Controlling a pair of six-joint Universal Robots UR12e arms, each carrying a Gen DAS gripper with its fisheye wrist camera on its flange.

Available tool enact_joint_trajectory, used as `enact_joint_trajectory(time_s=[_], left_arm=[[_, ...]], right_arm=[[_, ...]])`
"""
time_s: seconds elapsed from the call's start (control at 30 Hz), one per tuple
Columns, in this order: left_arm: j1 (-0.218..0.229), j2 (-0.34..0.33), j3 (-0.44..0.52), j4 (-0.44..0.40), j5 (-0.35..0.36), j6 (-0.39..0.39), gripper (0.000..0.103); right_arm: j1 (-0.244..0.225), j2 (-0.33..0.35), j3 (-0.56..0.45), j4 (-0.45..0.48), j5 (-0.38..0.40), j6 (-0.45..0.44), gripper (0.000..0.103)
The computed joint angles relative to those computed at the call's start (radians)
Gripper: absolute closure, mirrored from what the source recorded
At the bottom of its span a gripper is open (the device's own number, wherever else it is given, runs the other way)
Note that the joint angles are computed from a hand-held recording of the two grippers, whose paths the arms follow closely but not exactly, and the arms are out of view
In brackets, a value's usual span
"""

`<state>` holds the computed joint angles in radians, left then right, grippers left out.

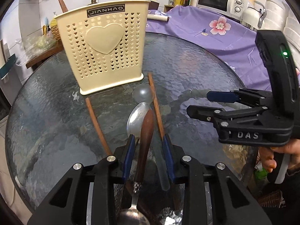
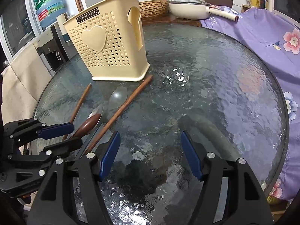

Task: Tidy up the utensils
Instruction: 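Grasp the brown-handled spoon by its handle with the left tool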

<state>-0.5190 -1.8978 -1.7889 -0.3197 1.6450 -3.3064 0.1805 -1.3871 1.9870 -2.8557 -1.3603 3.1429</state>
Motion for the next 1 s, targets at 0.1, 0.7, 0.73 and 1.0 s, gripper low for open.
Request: enact_joint_trajectory(time_s=[0.1,0.7,0.73,1.0], left_arm=[[-0.003,-0.015,0.019,-0.018,0.011,-0.001,0.076],[0.018,0.014,-0.018,0.030,0.003,-0.065,0.088],[0.020,0.019,-0.022,0.030,0.005,-0.069,0.088],[0.041,0.030,-0.040,0.043,-0.012,-0.108,0.088]], right_arm=[[0.001,0.000,-0.003,0.003,-0.003,-0.006,0.037],[0.037,0.092,-0.138,0.108,-0.027,0.061,0.049],[0.041,0.092,-0.136,0.105,-0.037,0.053,0.049],[0.086,0.083,-0.124,0.096,-0.209,-0.124,0.049]])
